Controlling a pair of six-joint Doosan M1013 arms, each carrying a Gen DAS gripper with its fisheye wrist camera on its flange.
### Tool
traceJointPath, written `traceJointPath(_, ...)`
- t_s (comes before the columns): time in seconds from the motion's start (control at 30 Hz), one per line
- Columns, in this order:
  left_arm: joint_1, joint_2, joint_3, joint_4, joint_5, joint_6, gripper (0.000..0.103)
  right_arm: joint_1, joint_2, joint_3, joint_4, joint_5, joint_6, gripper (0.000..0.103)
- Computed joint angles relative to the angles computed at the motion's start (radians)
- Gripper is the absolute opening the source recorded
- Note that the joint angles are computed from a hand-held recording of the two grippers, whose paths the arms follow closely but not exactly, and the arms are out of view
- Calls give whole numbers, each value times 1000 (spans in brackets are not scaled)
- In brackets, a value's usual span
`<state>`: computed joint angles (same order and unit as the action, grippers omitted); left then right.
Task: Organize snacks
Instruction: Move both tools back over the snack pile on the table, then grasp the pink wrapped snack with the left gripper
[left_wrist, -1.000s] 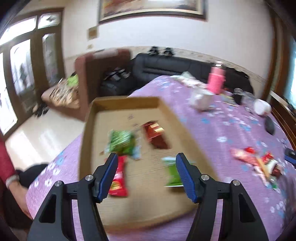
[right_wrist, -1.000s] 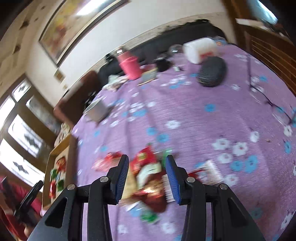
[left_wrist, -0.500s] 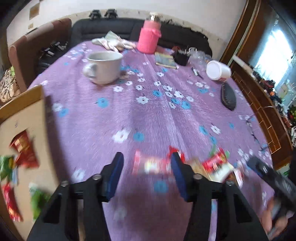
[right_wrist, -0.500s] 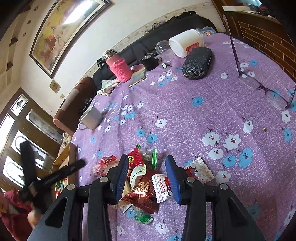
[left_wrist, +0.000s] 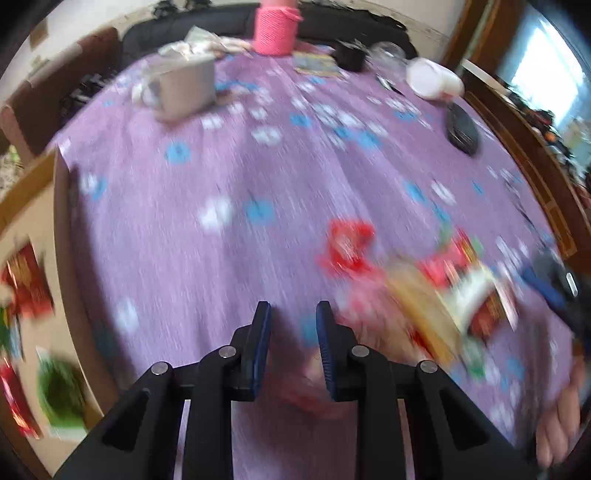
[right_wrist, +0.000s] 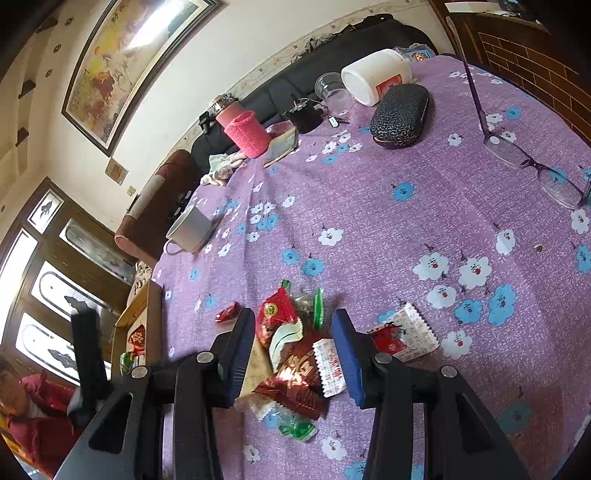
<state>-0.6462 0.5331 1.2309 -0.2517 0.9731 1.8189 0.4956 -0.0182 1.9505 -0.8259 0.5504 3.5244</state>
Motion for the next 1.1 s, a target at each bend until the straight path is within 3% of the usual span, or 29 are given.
traceJointPath(0.07,5,-38,59,-47,-25,56,25,1,2,-3,3,-5,-8,47)
traceJointPath(0.13,10,-69,105,-93,-73,107,34,4,6,-8,3,0,-15,47)
traceJointPath(0.2,13,-79,119,-120,-102,129,55,7,9,-12,1,6,-20,47)
traceJointPath(0.23,14,-81,121,-134,-113,140,58,10,11,-15,-2,13,-22,47)
traceJointPath(0.5,1,-54,98,-177,-34,80,60,15,13,-19,-16,20,-28,47)
traceJointPath(0.73,-61,-74,140,14,-172,-1,63,22,19,-27,-18,20,-50,47)
traceJointPath(0.83,-63,-82,157,50,-212,12,49,23,21,-29,-18,22,-60,47)
traceJointPath(0.93,-39,-82,159,-4,-211,72,37,26,23,-32,-15,22,-74,47)
traceJointPath(1.0,-24,-78,153,-27,-204,86,18,28,27,-35,-12,14,-92,47)
traceJointPath(1.1,8,-67,142,-130,-184,145,17,35,37,-46,-16,6,-134,47)
